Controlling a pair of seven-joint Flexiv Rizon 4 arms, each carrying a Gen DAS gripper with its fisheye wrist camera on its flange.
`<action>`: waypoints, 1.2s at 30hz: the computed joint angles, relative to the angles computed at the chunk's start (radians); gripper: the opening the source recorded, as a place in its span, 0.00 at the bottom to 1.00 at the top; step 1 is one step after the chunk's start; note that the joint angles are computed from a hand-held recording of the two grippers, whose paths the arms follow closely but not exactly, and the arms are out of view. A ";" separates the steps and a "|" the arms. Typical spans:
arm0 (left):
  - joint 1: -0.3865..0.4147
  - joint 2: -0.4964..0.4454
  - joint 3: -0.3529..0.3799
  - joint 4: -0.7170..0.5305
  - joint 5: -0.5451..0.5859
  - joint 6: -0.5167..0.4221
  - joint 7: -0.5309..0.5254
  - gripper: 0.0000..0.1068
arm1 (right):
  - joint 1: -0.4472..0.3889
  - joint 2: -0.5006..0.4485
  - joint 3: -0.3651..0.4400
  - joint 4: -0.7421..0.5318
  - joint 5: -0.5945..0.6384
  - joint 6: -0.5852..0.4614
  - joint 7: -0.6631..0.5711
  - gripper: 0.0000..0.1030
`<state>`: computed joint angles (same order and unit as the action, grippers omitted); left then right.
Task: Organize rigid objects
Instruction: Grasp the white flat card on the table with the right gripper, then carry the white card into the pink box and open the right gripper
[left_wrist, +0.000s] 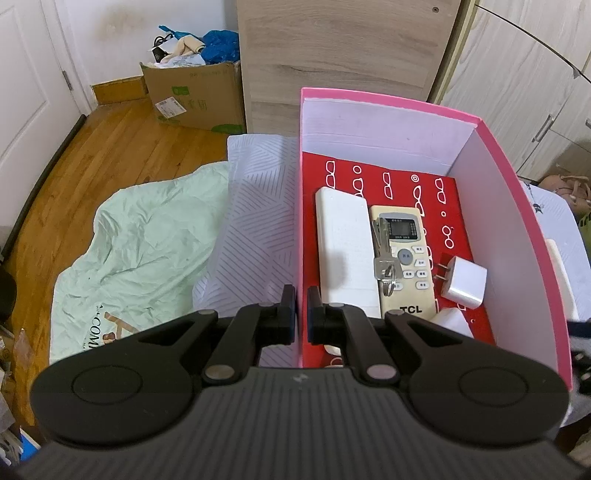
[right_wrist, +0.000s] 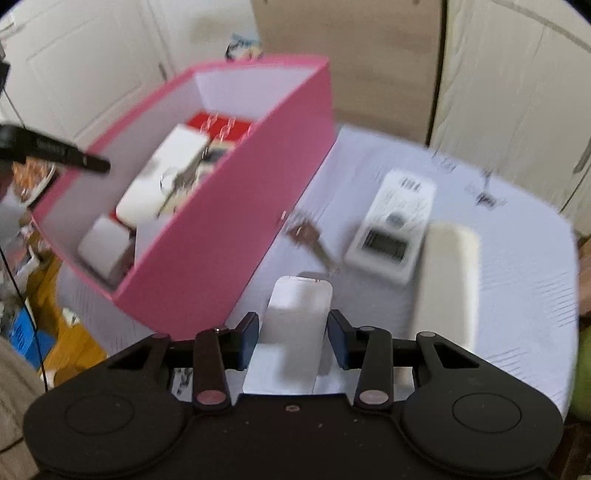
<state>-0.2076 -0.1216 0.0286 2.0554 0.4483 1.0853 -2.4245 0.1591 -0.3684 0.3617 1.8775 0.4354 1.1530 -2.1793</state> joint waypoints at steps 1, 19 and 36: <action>0.000 0.000 0.000 0.000 0.000 0.000 0.000 0.05 | -0.015 0.007 0.014 -0.003 0.027 0.006 -0.017 0.45; 0.007 0.010 -0.003 0.010 -0.011 0.003 0.009 0.05 | -0.199 0.064 0.181 -0.173 0.653 -0.154 -0.529 0.45; 0.022 0.013 -0.001 0.047 -0.057 0.059 0.077 0.04 | 0.291 -0.058 -0.085 -0.050 0.134 0.317 -0.186 0.45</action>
<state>-0.1854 -0.1088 0.0275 2.1028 0.3916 1.1443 -2.3470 0.4505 -0.4262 0.2771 1.8273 0.5694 1.4700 -2.3650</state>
